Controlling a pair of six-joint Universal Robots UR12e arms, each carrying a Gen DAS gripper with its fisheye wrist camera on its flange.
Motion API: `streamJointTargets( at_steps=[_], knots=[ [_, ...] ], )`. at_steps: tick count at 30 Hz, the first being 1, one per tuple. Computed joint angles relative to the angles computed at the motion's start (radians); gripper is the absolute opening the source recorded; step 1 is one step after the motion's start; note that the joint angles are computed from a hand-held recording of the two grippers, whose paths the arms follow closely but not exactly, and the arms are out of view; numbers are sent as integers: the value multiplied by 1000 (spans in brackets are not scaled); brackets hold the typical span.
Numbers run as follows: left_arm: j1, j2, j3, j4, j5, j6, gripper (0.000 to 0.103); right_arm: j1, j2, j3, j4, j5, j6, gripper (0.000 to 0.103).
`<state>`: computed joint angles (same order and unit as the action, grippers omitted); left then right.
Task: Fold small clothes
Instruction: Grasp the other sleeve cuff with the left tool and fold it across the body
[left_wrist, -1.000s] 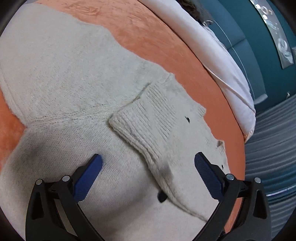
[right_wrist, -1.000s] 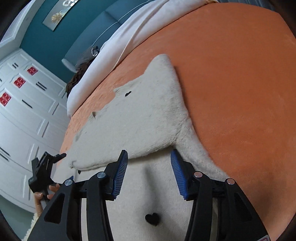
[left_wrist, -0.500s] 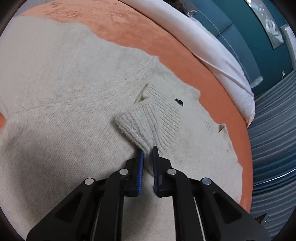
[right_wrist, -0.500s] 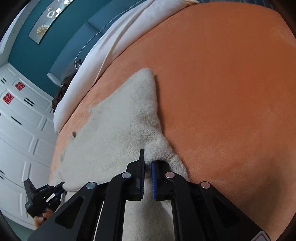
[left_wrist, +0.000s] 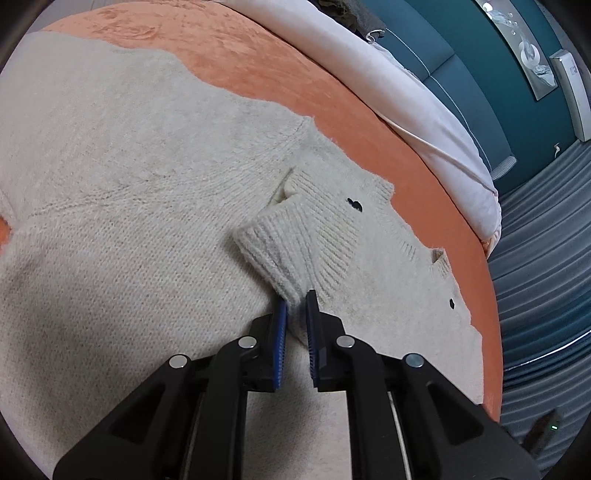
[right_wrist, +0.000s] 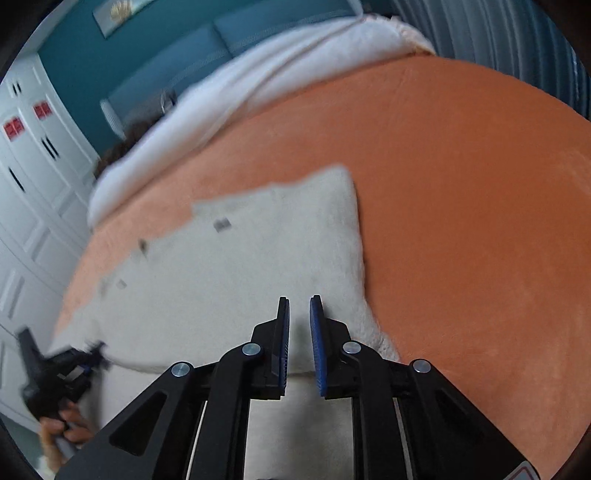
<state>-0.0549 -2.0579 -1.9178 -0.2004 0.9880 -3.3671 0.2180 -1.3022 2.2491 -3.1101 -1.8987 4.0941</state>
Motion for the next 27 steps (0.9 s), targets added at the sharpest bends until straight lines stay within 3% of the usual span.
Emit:
streamJointTargets(
  at_steps=[1,2,3,5,7,9,11,13,14,16,17,21,23,24,25,27],
  knots=[
    [5,1,-2,-1,-14,-5,11,0,12,-5,42,6,14,1],
    [15,5,-8,0,-39,-11,12,17,1,-6,41,-31,38,3],
    [32,12,-17,4,-75,-17,13,30,-1,-4,13,-47,36,13],
    [65,25,-37,45,-105,-33,15,80,-8,-6,-47,-66,21,16],
    [118,37,-55,84,-118,-58,37,132,-1,-15,-59,-91,-27,27],
    [167,47,-55,99,-59,-89,49,188,20,-35,-38,-134,-80,36],
    [224,47,-36,97,28,-122,53,221,40,-39,-24,-136,-117,41],
    [271,37,-4,92,115,-156,58,235,58,-52,28,-122,-118,45],
    [293,26,19,92,172,-169,58,248,68,-64,43,-157,-121,46],
    [323,2,65,66,259,-193,58,239,73,-69,41,-139,-145,59],
    [340,-13,91,41,275,-212,58,245,75,-66,36,-138,-143,60],
    [383,-60,141,30,203,-334,56,253,76,-40,-23,-136,-137,64],
    [377,-69,163,11,212,-328,41,250,82,-33,-51,-131,-136,64],
    [377,-75,180,-11,185,-309,9,250,84,-32,-59,-131,-136,65],
    [374,-76,194,-33,154,-296,9,250,86,-32,-60,-133,-136,65],
    [356,-59,186,25,155,-292,8,250,90,-33,-65,-136,-138,66]
  ],
)
